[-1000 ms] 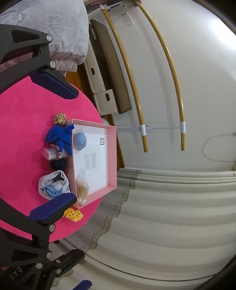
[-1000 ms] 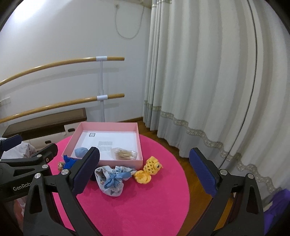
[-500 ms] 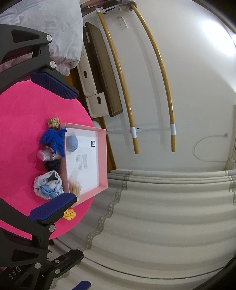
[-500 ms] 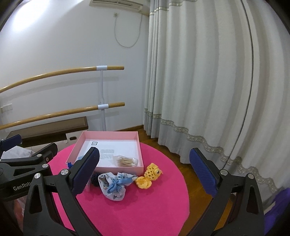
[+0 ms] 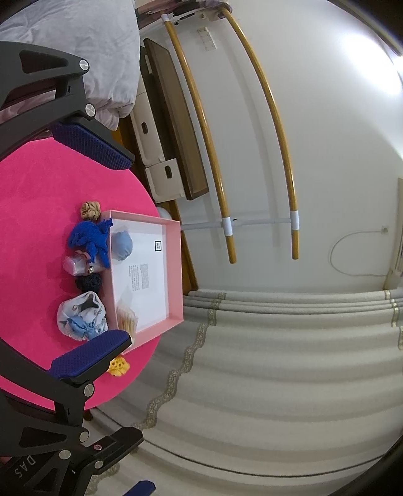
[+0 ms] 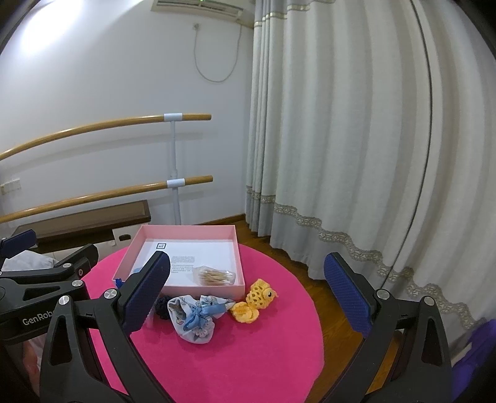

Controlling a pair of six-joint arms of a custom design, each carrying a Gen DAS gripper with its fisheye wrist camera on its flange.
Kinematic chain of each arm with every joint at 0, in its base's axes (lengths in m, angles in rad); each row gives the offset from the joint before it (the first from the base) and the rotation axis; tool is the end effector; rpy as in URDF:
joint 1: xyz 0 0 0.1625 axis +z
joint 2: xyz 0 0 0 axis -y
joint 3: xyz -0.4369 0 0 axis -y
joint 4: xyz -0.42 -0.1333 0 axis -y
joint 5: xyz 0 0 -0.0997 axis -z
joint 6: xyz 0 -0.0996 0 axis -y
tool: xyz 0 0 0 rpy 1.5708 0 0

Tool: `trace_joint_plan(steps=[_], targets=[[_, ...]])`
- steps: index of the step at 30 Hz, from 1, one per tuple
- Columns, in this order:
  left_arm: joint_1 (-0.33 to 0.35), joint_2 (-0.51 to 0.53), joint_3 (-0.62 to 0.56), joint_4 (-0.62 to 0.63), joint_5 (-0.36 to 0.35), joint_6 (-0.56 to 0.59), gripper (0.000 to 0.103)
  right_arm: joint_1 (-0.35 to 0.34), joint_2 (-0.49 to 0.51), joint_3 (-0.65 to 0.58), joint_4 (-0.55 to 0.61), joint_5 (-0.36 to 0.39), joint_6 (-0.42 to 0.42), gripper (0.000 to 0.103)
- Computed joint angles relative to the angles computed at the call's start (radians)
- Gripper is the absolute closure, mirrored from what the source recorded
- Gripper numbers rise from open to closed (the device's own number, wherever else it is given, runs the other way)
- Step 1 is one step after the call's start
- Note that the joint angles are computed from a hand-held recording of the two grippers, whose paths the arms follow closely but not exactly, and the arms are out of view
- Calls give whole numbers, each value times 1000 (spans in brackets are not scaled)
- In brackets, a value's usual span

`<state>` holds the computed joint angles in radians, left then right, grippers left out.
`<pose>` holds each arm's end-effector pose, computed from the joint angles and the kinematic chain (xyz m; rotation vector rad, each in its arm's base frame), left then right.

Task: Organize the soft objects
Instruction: 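Withdraw both grippers back from the box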

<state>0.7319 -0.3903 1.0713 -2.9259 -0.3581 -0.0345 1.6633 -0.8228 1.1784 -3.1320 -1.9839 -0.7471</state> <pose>-0.4661 -0.7233 0.0993 0.3335 2.0179 -1.2140 0.1679 -0.7996 0.3971 0.5794 -2.0413 1.2272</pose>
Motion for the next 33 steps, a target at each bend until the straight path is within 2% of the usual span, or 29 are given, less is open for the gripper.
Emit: trace_joint_plan(steps=[7, 11, 20, 33], targets=[[4, 6, -9, 27, 2, -19, 0, 1, 5, -12, 22, -10, 7, 3], [14, 9, -21, 82, 6, -62, 0, -2, 16, -28, 50, -20, 12, 3], [47, 20, -80, 333, 5, -226, 0, -14, 56, -83, 154, -53, 51, 3], [118, 43, -172, 666, -69, -446, 0, -34, 105, -137, 320, -104, 98, 3]])
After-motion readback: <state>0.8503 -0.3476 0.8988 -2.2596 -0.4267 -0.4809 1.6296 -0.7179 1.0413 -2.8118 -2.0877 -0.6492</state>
